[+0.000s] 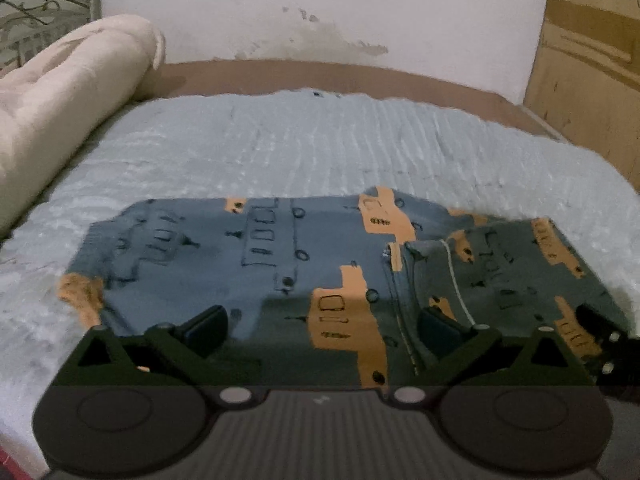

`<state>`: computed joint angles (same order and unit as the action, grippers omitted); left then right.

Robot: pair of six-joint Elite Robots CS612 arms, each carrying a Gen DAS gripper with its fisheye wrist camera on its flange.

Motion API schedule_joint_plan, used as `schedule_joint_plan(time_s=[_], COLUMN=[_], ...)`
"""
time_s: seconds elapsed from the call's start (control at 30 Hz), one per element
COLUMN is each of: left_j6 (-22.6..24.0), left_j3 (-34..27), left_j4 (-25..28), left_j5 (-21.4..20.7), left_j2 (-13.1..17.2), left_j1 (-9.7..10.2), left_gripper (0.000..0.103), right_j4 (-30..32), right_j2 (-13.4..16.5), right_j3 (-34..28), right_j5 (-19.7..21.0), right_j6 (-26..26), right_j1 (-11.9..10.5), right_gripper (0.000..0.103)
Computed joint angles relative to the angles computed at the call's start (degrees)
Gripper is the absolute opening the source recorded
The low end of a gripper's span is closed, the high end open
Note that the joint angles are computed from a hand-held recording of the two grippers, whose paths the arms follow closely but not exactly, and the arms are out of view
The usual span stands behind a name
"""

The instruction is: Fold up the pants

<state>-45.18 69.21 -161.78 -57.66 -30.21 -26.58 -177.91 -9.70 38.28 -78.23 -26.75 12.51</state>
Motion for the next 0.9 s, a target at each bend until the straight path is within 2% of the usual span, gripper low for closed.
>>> schedule_joint_plan(time_s=[0.27, 0.5, 0.57, 0.67, 0.77, 0.9], left_j6=[-4.4, -10.0, -11.0, -9.9, -8.9, -7.7], left_j3=[9.2, 14.1, 14.7, 14.9, 13.8, 11.8], left_j4=[-4.0, -4.3, -4.8, -6.9, -6.8, -5.9], left_j5=[3.9, 6.2, 6.8, 8.6, 10.1, 8.5], left_j2=[-5.0, -7.1, -7.2, -6.5, -5.2, -3.9], left_j1=[-1.11, -0.65, -0.31, 0.18, 0.91, 1.98], left_gripper=[0.103, 0.103, 0.103, 0.103, 0.103, 0.103], right_j4=[-6.2, -5.7, -5.1, -4.2, -3.7, -5.2], right_j2=[-3.5, -2.8, -2.5, -2.4, -2.1, -1.6], right_j3=[8.0, 7.3, 6.6, 6.5, 6.5, 6.6], right_j5=[5.4, 3.2, 1.8, 0.4, -0.5, -1.1], right_j6=[5.5, 4.3, 4.5, 4.6, 4.4, 3.8], right_j1=[1.5, 3.3, 3.6, 3.8, 3.9, 4.1], right_gripper=[0.102, 0.102, 0.102, 0.102, 0.102, 0.102])
